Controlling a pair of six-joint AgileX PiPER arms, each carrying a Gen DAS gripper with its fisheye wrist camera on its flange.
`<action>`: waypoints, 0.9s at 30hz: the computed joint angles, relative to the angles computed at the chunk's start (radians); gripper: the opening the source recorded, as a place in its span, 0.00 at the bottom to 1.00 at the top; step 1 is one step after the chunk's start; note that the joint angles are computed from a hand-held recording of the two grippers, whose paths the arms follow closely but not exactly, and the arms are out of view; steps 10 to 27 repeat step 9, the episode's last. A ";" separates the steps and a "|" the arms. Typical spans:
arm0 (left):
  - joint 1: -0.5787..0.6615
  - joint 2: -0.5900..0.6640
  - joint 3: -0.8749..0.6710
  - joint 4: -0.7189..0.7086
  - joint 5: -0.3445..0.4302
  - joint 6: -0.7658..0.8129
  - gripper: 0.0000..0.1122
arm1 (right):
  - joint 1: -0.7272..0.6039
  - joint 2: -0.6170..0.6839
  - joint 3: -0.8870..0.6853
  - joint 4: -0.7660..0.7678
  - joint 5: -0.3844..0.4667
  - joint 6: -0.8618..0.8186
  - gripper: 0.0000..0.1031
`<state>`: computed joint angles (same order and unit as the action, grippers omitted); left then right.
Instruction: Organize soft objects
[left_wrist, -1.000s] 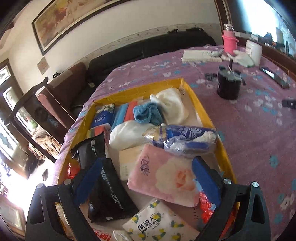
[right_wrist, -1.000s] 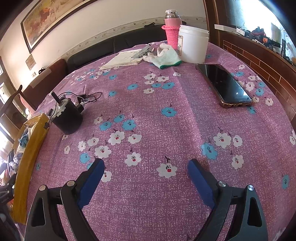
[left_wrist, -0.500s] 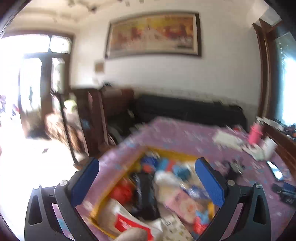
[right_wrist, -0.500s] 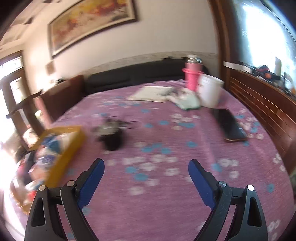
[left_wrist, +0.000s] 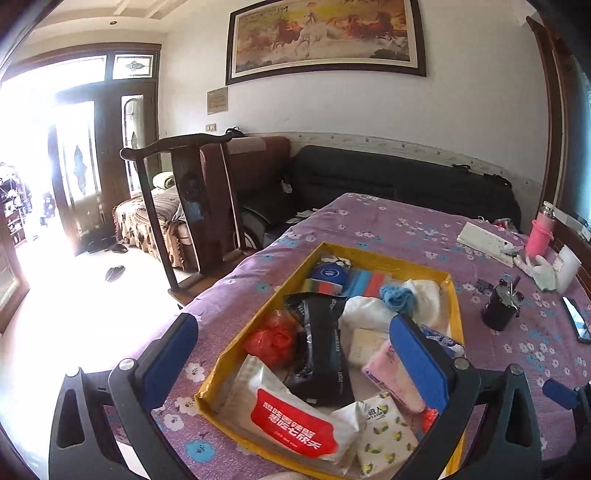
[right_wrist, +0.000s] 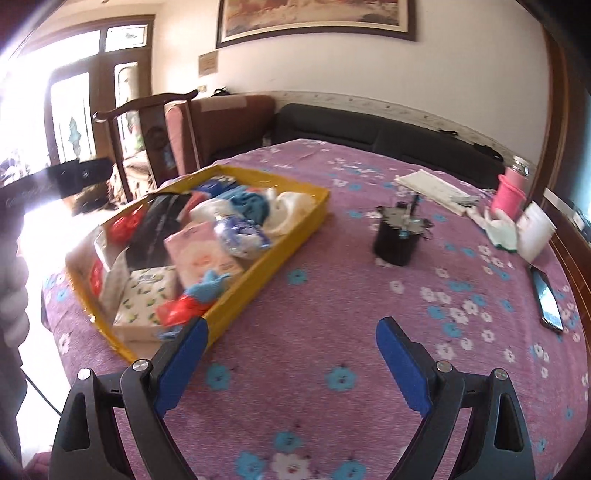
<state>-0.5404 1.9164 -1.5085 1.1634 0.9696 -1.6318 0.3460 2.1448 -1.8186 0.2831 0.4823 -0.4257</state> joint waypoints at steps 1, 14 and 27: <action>0.002 0.000 0.001 -0.004 -0.001 0.002 0.92 | 0.004 0.003 -0.006 0.001 0.009 -0.006 0.92; 0.012 0.015 -0.026 -0.045 0.014 0.039 0.92 | 0.011 0.004 -0.004 -0.001 0.024 -0.036 0.92; 0.012 0.015 -0.026 -0.045 0.014 0.039 0.92 | 0.011 0.004 -0.004 -0.001 0.024 -0.036 0.92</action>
